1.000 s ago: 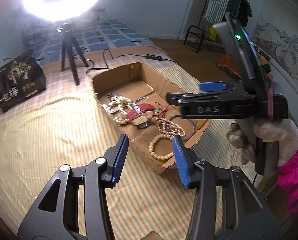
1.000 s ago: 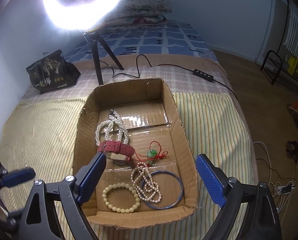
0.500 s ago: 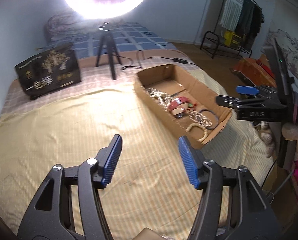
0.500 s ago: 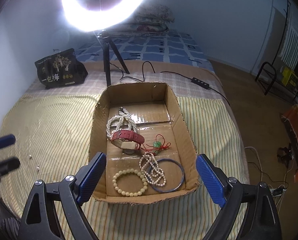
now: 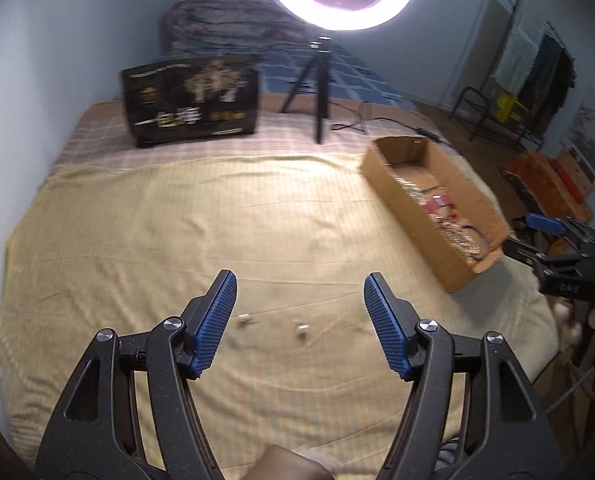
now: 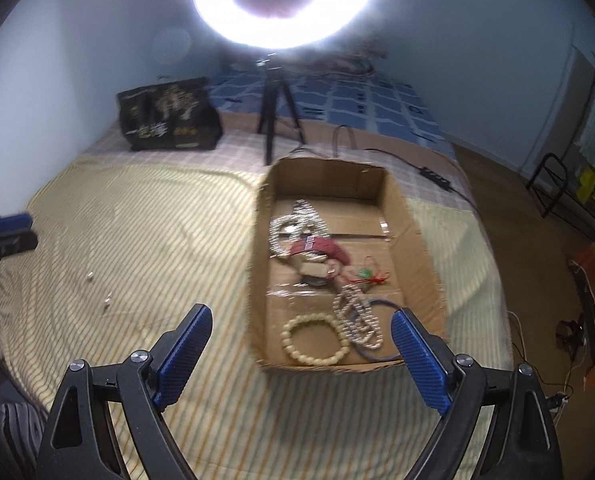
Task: Organize jewelry
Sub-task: 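Move both open tools down to the two pearl stud earrings on the sheet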
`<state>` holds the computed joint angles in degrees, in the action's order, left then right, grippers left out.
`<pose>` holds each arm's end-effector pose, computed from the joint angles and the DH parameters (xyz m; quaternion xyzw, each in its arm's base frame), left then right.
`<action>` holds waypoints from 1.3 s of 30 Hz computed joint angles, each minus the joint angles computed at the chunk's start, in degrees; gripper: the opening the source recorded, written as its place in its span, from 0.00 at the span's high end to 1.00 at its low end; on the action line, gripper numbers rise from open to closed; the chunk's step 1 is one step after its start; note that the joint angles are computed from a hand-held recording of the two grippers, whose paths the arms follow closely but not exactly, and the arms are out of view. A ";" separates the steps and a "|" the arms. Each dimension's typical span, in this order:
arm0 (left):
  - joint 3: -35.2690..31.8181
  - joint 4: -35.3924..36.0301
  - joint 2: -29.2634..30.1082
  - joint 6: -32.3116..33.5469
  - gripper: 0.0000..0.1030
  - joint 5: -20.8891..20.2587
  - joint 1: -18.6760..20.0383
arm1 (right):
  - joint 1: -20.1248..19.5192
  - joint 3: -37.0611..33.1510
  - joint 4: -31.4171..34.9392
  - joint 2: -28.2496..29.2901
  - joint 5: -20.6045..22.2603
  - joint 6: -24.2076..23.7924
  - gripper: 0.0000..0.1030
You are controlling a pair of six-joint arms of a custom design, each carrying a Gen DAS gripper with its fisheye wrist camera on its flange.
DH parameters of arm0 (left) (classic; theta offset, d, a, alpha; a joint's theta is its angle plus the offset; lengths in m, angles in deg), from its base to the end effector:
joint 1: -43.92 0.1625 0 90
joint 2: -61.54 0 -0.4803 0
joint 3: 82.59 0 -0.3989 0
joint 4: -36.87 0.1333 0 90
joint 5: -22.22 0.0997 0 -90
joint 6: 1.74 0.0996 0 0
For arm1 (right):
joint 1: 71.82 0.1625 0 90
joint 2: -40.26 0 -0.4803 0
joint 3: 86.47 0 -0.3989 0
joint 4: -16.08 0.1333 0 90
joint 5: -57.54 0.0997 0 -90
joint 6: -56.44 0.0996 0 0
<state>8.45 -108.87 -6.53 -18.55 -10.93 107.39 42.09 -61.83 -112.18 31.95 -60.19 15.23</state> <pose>-0.1009 -0.6873 0.4605 -0.0623 0.8521 -0.3992 0.3328 0.4781 -0.8638 0.0752 0.4745 -0.8279 0.1472 0.2604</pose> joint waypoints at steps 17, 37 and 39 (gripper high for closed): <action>5.78 2.24 -4.74 -4.87 0.35 -2.64 3.98 | 1.62 10.14 4.73 -2.48 8.70 -6.14 0.19; 2.97 0.84 -0.31 -1.04 0.65 -11.63 9.01 | 1.59 -7.68 27.34 8.93 13.99 -7.75 0.64; 2.56 0.64 0.15 -0.84 0.68 -11.98 9.50 | 1.53 -10.85 29.54 10.58 14.39 -7.41 0.66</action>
